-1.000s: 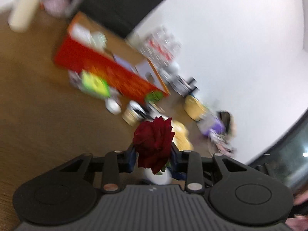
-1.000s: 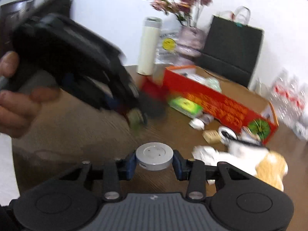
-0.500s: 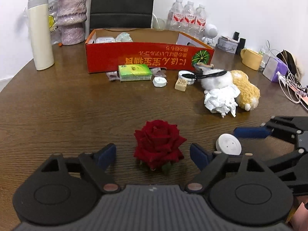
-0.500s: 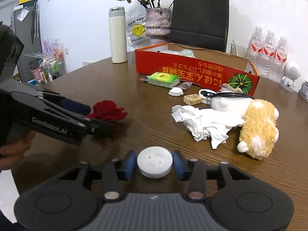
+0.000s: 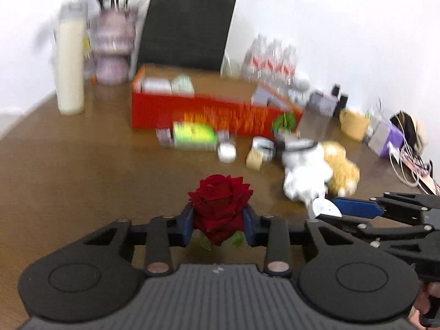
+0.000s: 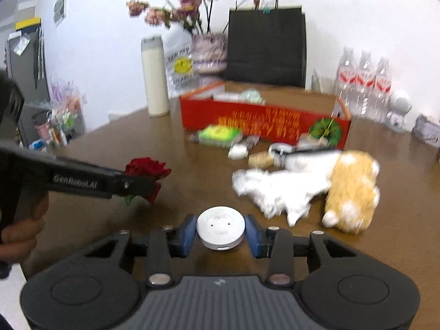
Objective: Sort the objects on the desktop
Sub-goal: 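Carry the rose and white disc into the box and open both tools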
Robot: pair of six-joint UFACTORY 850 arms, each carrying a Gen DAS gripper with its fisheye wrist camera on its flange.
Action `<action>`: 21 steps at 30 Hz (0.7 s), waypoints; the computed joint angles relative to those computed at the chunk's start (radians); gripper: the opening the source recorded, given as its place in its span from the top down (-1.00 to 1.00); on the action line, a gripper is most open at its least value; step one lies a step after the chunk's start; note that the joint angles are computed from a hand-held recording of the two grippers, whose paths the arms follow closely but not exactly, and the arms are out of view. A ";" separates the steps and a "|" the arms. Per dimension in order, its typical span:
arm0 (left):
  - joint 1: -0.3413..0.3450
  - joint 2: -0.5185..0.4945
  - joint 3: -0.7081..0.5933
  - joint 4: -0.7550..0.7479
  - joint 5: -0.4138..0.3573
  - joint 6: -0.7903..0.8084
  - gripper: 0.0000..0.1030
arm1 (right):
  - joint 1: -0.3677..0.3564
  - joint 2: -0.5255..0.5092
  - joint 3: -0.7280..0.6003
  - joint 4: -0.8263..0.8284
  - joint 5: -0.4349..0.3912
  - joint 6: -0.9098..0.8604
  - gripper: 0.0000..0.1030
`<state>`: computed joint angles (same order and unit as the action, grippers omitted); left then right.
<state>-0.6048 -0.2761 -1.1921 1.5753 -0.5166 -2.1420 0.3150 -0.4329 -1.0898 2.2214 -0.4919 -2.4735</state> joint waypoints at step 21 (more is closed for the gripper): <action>0.109 -0.187 -0.442 -0.078 -0.117 0.300 0.30 | -0.046 -0.125 -0.394 0.157 0.051 0.061 0.27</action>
<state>-0.4953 -0.4628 -1.6345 1.4971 -0.6335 -1.8422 0.2686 -0.5577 -1.4836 2.3780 -0.4404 -2.4127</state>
